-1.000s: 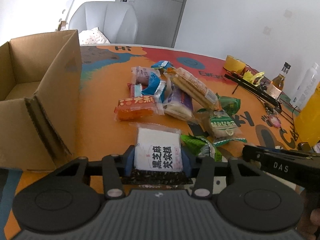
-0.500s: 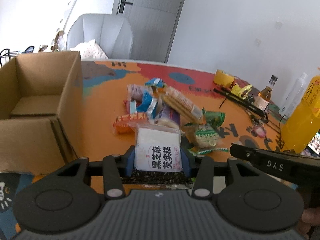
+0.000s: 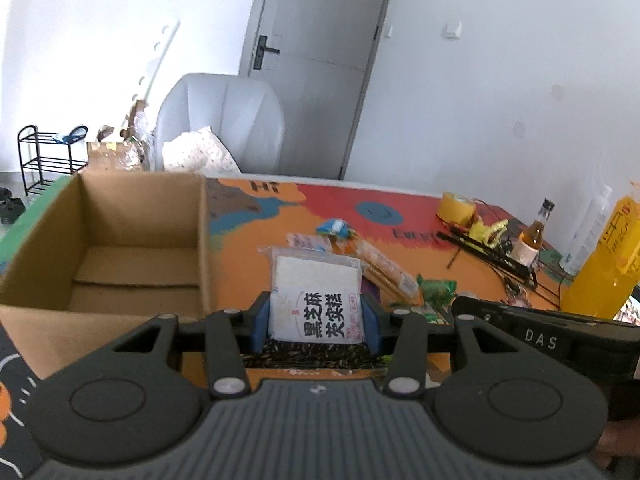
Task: Organize snacks
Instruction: 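Carry both held snacks over the cardboard box and open both grippers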
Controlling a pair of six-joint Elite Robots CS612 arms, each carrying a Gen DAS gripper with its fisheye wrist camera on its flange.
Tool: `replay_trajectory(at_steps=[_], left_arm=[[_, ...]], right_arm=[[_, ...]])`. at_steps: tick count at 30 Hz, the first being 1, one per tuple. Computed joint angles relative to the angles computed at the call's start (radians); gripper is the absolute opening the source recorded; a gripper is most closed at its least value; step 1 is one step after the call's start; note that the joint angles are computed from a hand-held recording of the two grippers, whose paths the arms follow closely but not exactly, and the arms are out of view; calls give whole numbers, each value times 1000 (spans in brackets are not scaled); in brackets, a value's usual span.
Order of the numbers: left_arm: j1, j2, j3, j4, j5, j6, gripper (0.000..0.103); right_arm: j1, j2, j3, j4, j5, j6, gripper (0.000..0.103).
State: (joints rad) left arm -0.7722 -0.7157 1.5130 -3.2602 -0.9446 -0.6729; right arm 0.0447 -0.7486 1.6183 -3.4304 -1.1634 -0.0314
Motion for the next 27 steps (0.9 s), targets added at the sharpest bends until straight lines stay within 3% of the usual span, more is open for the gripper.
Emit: replay_trajectory(at_steps=[27], left_arm=[[53,-76,120,-17,107,-68,45]], right_arm=[[88,30,-122,48,74,-22,17]])
